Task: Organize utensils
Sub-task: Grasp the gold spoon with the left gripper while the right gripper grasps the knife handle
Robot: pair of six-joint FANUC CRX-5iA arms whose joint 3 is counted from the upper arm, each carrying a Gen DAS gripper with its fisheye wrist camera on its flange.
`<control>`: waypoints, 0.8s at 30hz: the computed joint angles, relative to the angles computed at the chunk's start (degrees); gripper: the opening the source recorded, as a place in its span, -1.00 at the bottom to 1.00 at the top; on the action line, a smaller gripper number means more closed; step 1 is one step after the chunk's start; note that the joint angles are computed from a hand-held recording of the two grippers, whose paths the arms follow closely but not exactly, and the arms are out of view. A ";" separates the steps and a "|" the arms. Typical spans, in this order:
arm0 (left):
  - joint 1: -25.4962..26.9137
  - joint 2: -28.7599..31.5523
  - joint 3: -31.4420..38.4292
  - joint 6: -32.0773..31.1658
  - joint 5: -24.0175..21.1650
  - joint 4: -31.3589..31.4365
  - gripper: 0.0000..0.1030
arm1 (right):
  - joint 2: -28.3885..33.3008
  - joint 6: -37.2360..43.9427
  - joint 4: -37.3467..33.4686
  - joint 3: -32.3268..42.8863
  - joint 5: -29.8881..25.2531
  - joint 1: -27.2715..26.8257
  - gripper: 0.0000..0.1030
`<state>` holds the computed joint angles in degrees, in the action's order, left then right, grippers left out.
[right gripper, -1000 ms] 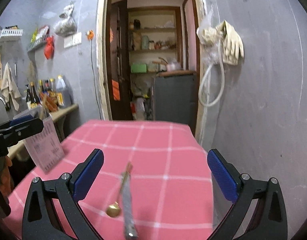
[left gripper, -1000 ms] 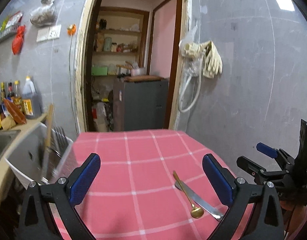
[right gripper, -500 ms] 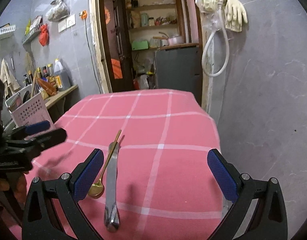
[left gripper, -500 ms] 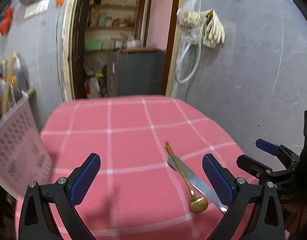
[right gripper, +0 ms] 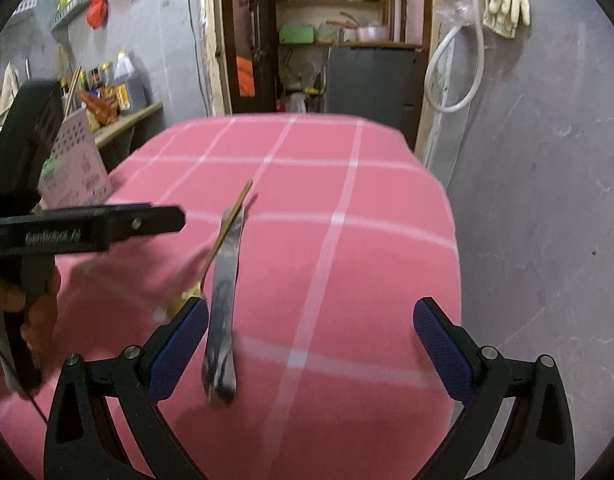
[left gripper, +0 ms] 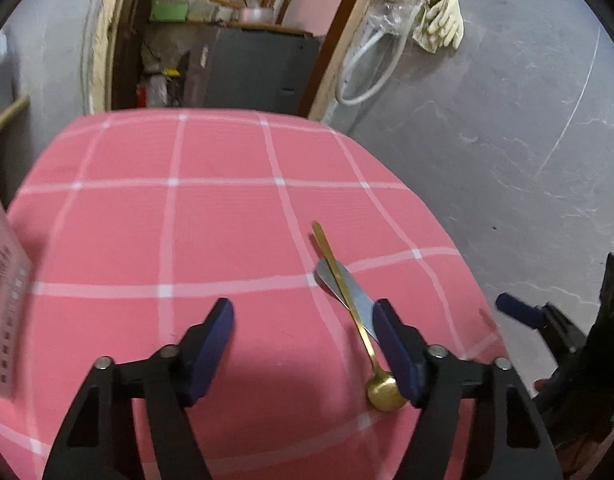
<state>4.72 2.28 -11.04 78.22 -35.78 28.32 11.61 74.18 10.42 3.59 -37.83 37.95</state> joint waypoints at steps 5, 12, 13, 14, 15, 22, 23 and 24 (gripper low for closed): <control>-0.05 2.31 -0.14 -6.19 -3.17 7.06 -0.13 | 0.04 2.94 -3.52 0.68 -3.39 0.24 0.55; -0.79 4.39 2.39 -4.92 -6.30 5.82 -0.25 | 0.23 4.14 -2.80 0.71 -4.72 1.39 0.48; -0.90 4.61 2.99 -4.41 -6.69 5.09 -0.25 | 0.22 4.06 -2.64 0.64 -4.70 1.40 0.48; -1.01 4.88 3.65 -3.84 -7.11 4.29 -0.25 | 0.14 3.56 -2.11 0.40 -4.68 1.58 0.48; -1.19 5.25 4.51 -3.15 -7.57 3.30 -0.25 | 0.12 3.05 -1.47 0.22 -4.72 1.73 0.48; -1.69 6.58 9.25 0.20 -10.88 -3.52 -0.51 | 0.25 -1.20 2.51 -0.44 -5.25 2.40 0.39; -1.34 6.49 8.95 -0.03 -11.13 -2.67 -0.59 | 0.03 -1.49 2.71 -0.67 -5.15 2.56 0.34; -1.14 6.48 8.82 -0.20 -11.29 -2.29 -0.63 | -0.19 -1.75 2.87 -0.98 -4.94 2.70 0.25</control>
